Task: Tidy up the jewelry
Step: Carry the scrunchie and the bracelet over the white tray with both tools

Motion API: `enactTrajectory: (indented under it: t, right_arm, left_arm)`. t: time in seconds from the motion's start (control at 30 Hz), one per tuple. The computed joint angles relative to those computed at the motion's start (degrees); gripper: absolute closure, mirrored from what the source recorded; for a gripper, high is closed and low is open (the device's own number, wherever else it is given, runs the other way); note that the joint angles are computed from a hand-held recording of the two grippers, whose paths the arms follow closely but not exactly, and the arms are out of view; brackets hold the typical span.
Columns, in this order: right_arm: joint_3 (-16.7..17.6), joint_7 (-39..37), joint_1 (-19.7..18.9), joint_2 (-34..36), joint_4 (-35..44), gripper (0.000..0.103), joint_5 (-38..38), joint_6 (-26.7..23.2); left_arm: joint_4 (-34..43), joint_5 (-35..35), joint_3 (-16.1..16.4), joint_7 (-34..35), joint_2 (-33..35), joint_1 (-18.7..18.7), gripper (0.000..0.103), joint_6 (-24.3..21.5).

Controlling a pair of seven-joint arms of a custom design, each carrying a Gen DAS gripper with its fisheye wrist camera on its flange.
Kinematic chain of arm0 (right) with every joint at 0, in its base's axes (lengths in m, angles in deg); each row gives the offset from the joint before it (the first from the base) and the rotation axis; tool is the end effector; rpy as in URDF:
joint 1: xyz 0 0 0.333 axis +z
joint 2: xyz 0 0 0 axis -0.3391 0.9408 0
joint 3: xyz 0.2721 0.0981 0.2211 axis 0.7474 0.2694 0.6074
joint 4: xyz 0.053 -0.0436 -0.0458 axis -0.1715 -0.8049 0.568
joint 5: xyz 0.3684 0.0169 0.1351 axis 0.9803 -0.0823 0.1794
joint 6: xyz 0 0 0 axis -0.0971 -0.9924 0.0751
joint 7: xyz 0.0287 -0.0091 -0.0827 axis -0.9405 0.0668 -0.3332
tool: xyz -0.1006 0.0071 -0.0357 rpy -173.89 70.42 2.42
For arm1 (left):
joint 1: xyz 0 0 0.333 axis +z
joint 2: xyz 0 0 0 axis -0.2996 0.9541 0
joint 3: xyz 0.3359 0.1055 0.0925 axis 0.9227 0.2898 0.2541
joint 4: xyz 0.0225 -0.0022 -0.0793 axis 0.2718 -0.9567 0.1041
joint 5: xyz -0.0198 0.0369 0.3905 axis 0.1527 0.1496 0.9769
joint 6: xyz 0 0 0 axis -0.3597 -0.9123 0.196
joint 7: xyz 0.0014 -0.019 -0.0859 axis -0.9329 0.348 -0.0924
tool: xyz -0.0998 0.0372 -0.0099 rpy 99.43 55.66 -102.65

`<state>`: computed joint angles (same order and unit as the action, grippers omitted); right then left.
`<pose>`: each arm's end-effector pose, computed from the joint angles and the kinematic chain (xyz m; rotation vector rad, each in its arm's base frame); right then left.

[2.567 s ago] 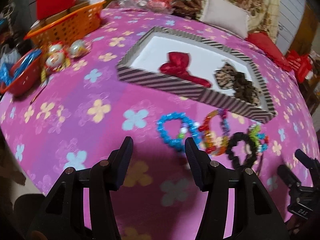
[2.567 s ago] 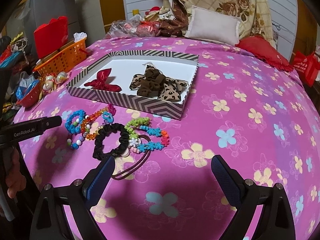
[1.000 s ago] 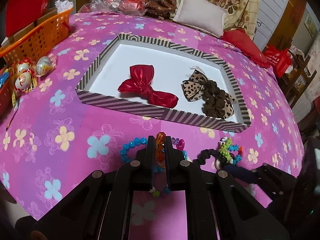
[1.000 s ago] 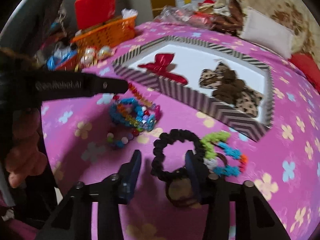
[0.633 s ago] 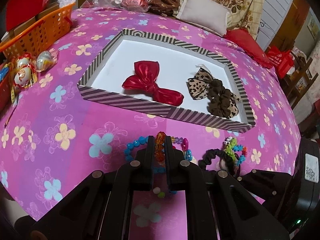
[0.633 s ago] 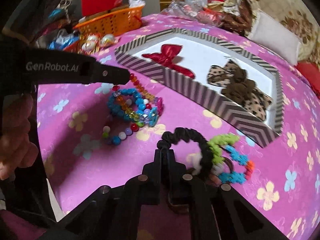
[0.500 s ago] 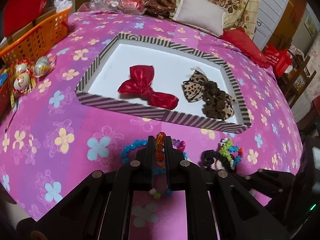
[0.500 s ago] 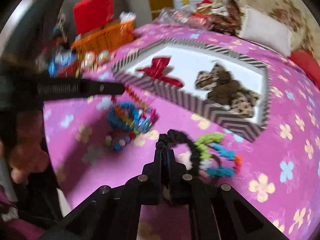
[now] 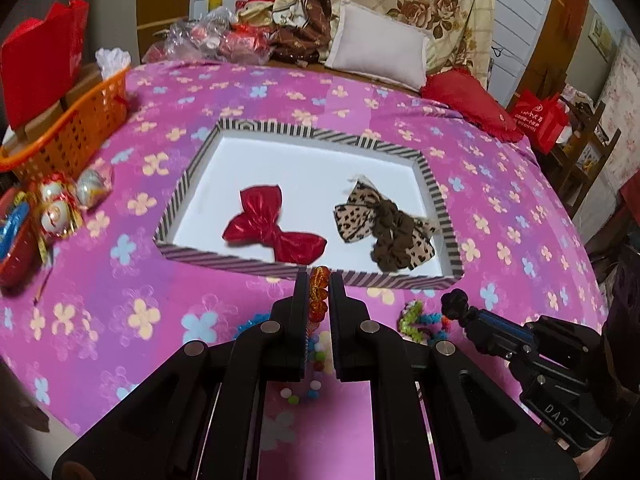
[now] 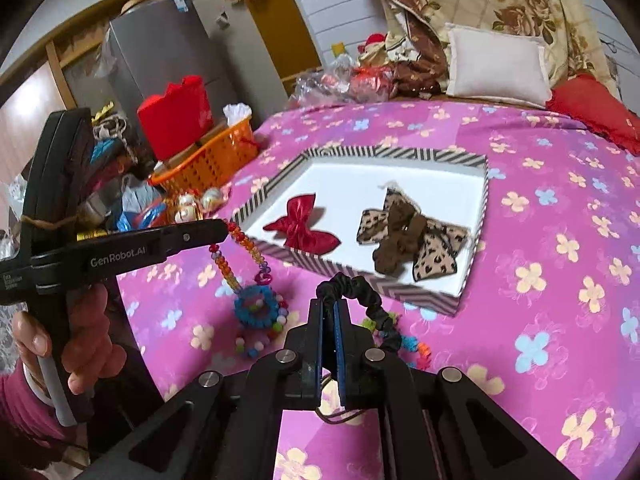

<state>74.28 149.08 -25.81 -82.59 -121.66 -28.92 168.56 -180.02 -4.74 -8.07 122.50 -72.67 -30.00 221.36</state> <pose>0.3602 0.1674 0.5021 -1.1794 1.9931 -0.4230 0.5365 -0.2664 0.5209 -0.9161 2.7736 -1.0479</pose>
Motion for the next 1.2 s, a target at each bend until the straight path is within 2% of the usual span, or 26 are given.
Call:
enactTrajectory:
  t: [0.63,1.2]
  right_arm:
    - [0.59,0.91,-4.43,-1.57,0.36,0.098,-0.89,-0.41]
    - [-0.51,-0.63,-6.51,2.02,3.45,0.098,-2.89,-0.19]
  left_arm:
    - [2.19,2.71,-0.90,-2.40,0.64,-1.00,0.095,5.27]
    - [5.27,10.86,-3.23,-8.76,4.93,-0.99,0.095,10.29]
